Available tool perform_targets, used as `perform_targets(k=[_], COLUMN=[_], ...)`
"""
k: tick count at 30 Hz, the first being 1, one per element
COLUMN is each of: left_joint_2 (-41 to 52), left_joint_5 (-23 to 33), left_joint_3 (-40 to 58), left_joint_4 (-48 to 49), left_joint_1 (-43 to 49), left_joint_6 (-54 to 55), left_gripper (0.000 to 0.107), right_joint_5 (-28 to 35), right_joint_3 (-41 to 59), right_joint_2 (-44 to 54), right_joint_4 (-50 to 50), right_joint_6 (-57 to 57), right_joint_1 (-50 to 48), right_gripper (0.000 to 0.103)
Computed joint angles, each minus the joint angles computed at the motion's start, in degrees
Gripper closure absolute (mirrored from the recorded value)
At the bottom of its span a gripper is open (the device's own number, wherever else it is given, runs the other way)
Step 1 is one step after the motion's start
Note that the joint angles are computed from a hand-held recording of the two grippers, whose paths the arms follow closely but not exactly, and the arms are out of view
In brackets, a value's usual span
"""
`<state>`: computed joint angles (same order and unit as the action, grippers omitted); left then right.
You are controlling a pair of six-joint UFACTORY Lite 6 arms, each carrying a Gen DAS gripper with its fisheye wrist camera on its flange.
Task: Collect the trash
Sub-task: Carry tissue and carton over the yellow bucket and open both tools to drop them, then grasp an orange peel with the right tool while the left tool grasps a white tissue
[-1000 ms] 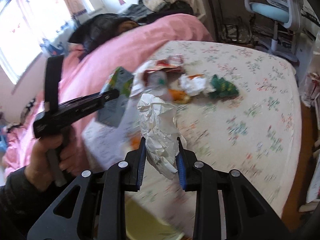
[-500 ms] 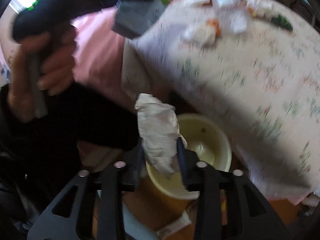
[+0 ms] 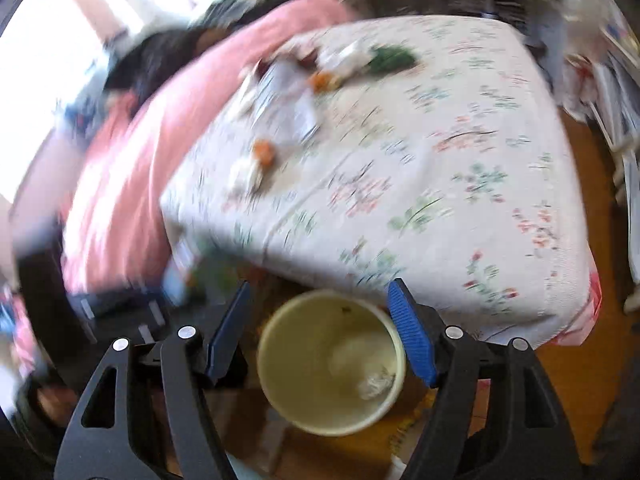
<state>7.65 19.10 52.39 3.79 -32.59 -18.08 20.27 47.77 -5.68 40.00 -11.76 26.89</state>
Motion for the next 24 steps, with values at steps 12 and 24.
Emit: perform_targets(k=[12,24], left_joint_2=[-7.2,-6.4], left_joint_5=[-3.9,-6.5], left_joint_3=[-3.5,-2.2], left_joint_4=[27.3,25.1], left_joint_1=[3.8,7.1], left_joint_6=[-32.0,-32.1], left_gripper=[0.023,0.023], right_joint_5=[1.4,4.6], right_joint_3=[5.0,47.8], right_joint_2=[4.5,42.5], right_joint_4=[20.0,3.7], right_joint_6=[-18.1,1.3], right_joint_1=[-3.2,3.7], right_gripper=[0.036,0.049])
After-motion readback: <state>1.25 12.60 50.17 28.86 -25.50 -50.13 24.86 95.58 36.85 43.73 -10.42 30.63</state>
